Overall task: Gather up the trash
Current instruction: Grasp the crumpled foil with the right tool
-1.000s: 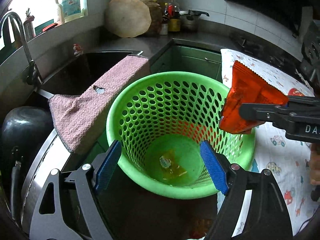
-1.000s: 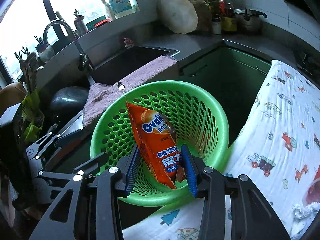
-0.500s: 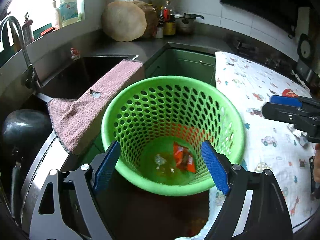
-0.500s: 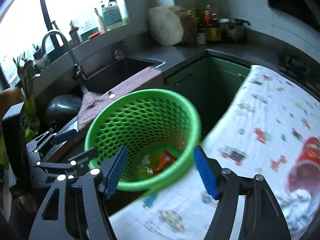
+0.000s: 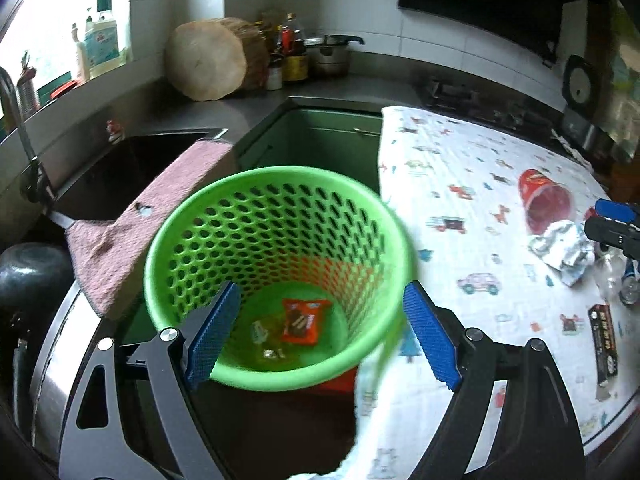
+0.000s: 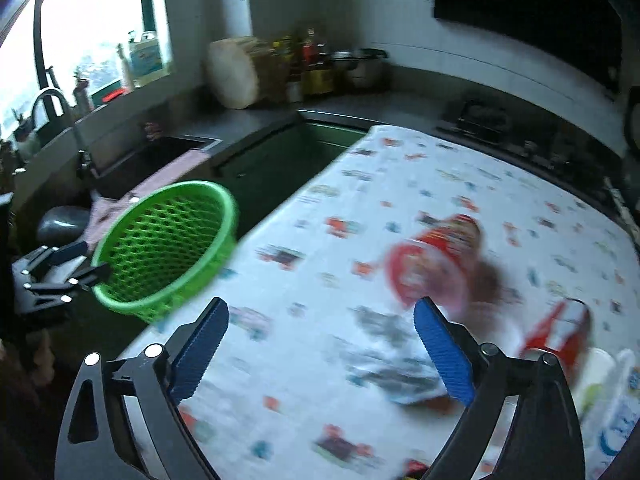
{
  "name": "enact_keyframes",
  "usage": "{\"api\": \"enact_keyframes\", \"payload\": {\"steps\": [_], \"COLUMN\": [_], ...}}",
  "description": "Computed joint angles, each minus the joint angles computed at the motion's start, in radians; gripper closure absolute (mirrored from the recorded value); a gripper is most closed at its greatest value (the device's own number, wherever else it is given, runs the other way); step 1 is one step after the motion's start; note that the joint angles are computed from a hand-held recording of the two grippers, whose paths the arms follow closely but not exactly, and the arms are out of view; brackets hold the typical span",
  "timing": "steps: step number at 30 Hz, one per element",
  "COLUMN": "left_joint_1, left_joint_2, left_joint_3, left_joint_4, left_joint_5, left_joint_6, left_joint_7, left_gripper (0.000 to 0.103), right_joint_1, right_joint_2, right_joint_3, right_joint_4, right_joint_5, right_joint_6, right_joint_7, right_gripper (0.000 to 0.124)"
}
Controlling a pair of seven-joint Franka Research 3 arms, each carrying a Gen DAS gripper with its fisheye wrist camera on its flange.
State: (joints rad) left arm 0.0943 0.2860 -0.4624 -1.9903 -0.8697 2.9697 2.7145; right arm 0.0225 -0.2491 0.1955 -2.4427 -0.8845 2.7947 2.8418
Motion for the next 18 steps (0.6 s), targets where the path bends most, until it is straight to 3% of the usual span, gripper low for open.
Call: {"api": "enact_keyframes", "payload": {"steps": [8, 18], "left_joint_1": [-0.033, -0.068], "left_joint_2": [-0.023, -0.028], "left_joint_3": [-0.006, 0.020], "left_joint_4": [-0.024, -0.036], "left_joint_5": [-0.019, 0.029], "left_joint_6": [0.001, 0.002], "left_joint_7": [0.019, -0.039], "left_gripper": [0.020, 0.020], "right_joint_1": [-0.051, -0.096], "right_joint_2": [-0.087, -0.019], "right_joint_3": [-0.004, 0.007], "right_joint_4": [-0.132, -0.148], "right_joint_5": [0.078, 0.201], "right_joint_6": [0.024, 0.107], "right_joint_7": [-0.046, -0.159], "right_gripper": [0.031, 0.030]}}
